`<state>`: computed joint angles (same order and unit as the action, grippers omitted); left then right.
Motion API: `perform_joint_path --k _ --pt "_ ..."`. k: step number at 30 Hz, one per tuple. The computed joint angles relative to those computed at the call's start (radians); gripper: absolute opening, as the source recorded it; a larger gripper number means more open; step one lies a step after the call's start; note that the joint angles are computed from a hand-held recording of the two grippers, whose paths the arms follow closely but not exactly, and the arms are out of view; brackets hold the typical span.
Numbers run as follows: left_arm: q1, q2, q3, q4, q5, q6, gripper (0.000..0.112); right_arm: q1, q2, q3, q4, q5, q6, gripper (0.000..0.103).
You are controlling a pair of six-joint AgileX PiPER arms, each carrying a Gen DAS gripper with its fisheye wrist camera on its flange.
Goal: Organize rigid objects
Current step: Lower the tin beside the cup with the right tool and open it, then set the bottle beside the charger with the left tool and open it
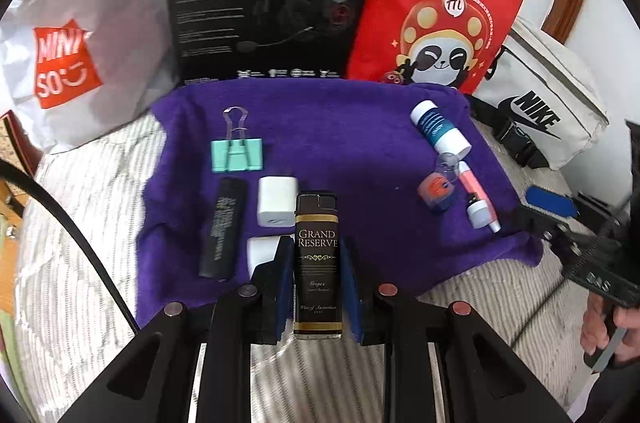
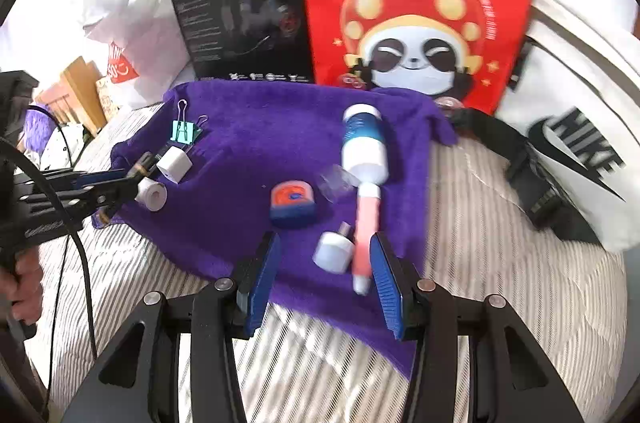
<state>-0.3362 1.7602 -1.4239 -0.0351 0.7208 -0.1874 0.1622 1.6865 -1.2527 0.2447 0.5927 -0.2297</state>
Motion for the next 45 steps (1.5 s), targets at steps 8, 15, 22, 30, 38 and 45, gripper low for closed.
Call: perform_joint_path --k 8,15,22,30,38,45 --pt "-0.018 0.136 -0.138 -0.026 0.046 0.000 0.022 -0.068 -0.110 0.111 0.084 -0.014 -0.055 0.047" --pt "-0.038 0.225 -0.226 0.090 0.092 -0.081 0.023 -0.097 -0.140 0.146 0.126 -0.007 -0.095 0.047" --pt "-0.051 0.251 -0.252 0.142 0.120 -0.106 0.023 -0.098 -0.140 0.155 0.160 -0.006 -0.116 0.047" --pt "-0.079 0.272 -0.288 0.203 0.169 -0.135 0.023 -0.078 -0.138 0.150 0.159 0.000 -0.098 0.047" --pt "-0.082 0.262 -0.294 0.125 0.194 -0.109 0.037 -0.046 -0.183 0.164 0.047 -0.007 0.004 0.052" --pt "-0.134 0.144 -0.204 0.142 0.165 -0.130 0.067 -0.029 -0.245 0.195 -0.042 0.004 0.096 0.062"
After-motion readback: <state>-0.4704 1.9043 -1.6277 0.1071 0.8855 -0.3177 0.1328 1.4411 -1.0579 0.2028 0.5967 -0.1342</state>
